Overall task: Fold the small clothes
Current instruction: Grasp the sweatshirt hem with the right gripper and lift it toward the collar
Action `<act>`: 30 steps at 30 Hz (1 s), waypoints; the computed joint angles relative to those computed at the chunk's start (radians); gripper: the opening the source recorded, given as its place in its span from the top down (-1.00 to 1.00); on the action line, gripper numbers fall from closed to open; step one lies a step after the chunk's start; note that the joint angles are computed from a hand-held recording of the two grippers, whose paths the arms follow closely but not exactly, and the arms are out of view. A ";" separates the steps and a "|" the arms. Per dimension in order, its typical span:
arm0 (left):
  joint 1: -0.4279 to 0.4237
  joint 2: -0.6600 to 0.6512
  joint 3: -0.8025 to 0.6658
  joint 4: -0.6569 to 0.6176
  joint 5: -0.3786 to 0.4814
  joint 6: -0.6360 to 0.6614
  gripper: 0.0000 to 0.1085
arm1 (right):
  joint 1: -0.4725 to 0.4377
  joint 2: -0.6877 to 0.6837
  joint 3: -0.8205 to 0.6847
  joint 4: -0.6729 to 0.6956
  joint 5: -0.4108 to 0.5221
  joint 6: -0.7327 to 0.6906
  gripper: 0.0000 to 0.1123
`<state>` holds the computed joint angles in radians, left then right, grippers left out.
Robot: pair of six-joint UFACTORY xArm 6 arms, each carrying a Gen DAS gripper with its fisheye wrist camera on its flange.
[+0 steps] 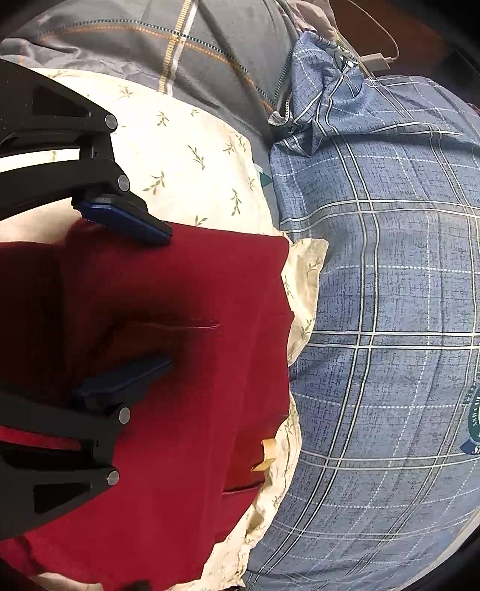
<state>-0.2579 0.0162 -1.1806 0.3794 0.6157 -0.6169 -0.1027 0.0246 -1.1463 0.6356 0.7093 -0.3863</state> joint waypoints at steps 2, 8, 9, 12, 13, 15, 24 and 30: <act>0.000 -0.025 0.017 -0.010 0.001 0.016 -0.18 | 0.023 -0.024 0.025 0.015 -0.036 -0.075 0.75; 0.002 -0.130 0.090 -0.029 0.036 0.049 -0.17 | 0.077 -0.069 0.081 -0.284 -0.270 0.053 0.85; 0.003 -0.151 0.108 -0.031 0.038 0.048 -0.17 | 0.071 -0.052 0.065 -0.284 -0.250 0.065 0.85; 0.004 -0.210 0.163 -0.051 0.045 0.052 -0.17 | 0.065 -0.025 0.050 -0.264 -0.187 0.035 0.84; 0.005 -0.225 0.178 -0.056 0.049 0.055 -0.17 | 0.059 -0.030 0.052 -0.222 -0.163 0.006 0.79; 0.004 -0.249 0.201 -0.062 0.057 0.059 -0.17 | 0.033 -0.048 0.056 -0.108 -0.124 -0.043 0.65; 0.018 -0.325 0.305 -0.092 0.033 0.039 -0.18 | -0.032 -0.016 0.005 0.108 -0.031 -0.086 -0.26; 0.024 -0.318 0.318 -0.079 0.001 0.030 -0.26 | 0.015 0.101 -0.090 0.070 -0.031 -0.100 0.65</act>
